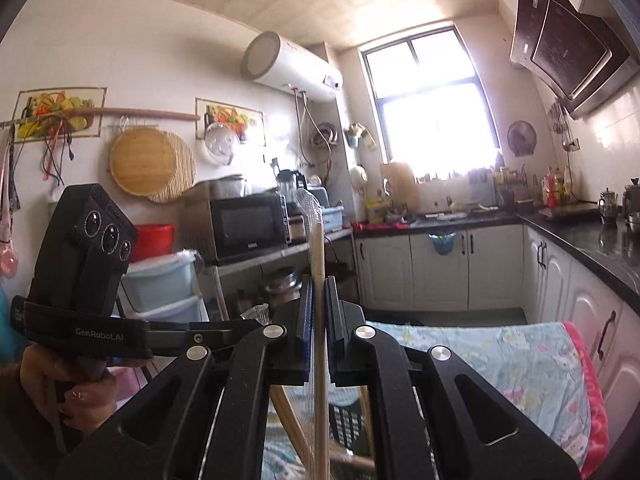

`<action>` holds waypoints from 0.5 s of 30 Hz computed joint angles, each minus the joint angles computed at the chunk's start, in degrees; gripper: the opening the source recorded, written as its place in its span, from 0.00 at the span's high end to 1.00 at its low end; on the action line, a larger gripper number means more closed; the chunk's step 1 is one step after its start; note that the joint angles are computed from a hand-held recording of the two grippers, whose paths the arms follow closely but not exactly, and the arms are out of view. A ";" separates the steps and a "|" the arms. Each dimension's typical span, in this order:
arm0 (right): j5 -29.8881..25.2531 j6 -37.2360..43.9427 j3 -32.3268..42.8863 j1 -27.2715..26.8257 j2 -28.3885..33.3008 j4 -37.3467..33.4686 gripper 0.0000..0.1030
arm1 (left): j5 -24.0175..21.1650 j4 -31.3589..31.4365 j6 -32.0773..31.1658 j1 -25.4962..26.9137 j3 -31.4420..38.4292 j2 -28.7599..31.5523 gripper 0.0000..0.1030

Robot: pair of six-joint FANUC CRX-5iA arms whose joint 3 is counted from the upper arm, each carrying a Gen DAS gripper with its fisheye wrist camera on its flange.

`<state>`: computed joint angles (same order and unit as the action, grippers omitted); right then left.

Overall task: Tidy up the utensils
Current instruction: 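Lift and carry the held chopsticks over the green basket with both tools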

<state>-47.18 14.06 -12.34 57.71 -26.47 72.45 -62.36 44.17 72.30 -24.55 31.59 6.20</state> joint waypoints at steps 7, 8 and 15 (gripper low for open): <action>2.61 -0.02 1.48 -2.30 1.26 0.52 0.94 | 1.14 -0.14 0.79 0.89 2.10 0.68 0.98; 2.78 -0.03 1.68 -2.57 1.43 0.54 0.94 | 1.20 -0.15 0.94 1.06 2.45 0.81 0.98; 4.99 -1.39 1.74 -5.29 2.15 2.59 0.94 | 2.92 -0.77 2.54 1.96 4.42 1.45 0.98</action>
